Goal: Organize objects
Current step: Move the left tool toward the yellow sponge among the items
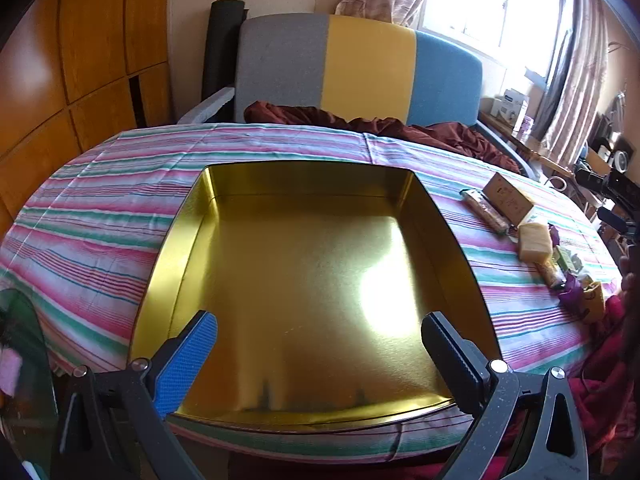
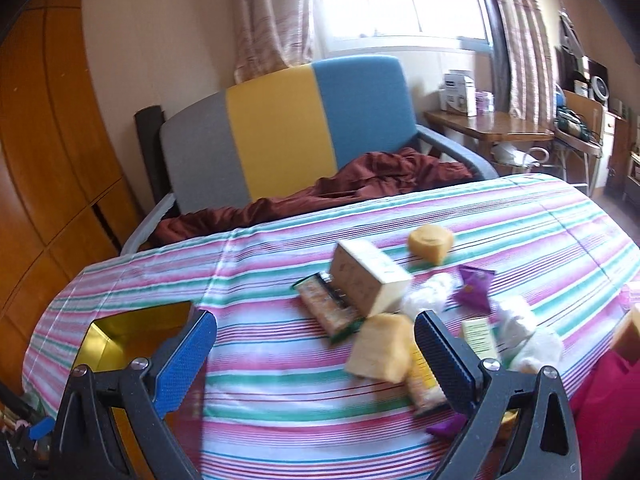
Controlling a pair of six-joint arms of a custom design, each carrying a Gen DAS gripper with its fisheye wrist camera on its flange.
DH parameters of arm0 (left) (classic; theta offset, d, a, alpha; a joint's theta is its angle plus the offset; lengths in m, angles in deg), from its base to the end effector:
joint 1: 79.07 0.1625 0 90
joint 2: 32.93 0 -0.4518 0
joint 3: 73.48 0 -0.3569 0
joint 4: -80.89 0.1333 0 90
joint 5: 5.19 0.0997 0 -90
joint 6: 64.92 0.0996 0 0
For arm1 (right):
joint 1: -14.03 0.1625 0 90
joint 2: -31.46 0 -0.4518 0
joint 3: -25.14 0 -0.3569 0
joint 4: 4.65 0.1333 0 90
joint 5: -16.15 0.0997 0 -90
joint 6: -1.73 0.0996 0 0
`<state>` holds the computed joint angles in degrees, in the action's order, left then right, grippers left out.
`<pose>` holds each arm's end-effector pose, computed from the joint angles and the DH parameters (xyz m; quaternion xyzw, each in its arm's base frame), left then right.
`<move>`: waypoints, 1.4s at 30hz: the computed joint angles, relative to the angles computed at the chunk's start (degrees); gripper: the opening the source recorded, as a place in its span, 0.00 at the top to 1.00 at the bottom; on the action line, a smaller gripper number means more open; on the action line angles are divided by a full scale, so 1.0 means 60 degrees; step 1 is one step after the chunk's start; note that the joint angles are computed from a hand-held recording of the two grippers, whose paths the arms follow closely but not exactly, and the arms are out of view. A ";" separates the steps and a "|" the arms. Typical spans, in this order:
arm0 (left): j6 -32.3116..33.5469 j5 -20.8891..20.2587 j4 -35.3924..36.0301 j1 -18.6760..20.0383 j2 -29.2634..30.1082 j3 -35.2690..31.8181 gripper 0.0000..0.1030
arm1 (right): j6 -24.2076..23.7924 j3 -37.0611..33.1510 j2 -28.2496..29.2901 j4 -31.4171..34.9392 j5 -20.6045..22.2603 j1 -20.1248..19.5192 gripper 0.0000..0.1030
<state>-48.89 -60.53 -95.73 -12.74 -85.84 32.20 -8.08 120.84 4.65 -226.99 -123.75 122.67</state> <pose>-0.0737 -0.6412 0.2262 0.2285 0.8884 -0.2963 0.2658 0.2567 -0.5822 0.0938 -0.0255 -0.8021 0.5030 0.3210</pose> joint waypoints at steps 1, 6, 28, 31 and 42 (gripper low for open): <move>0.0025 -0.0107 -0.0032 -0.0004 0.0000 -0.0002 0.00 | 0.0053 0.0132 -0.0172 -0.0119 -0.0087 -0.0069 0.02; 0.0471 -0.0584 -0.0559 -0.0118 0.0119 -0.0006 0.00 | 0.0020 0.0780 -0.0951 -0.1116 -0.0372 -0.0432 0.02; -0.0044 -0.1920 0.3219 -0.1093 0.2120 -0.2844 0.00 | 0.3120 0.2859 -0.2210 -0.1454 0.1587 -0.2083 0.02; -0.0084 -0.2185 0.3959 -0.1191 0.2710 -0.3580 0.00 | 0.3198 0.2955 -0.2254 -0.1609 0.1864 -0.2140 0.02; 0.0740 -0.2807 0.5704 -0.1360 0.4620 -0.5822 0.00 | 0.3593 0.3140 -0.2492 -0.1106 0.2567 -0.2374 0.02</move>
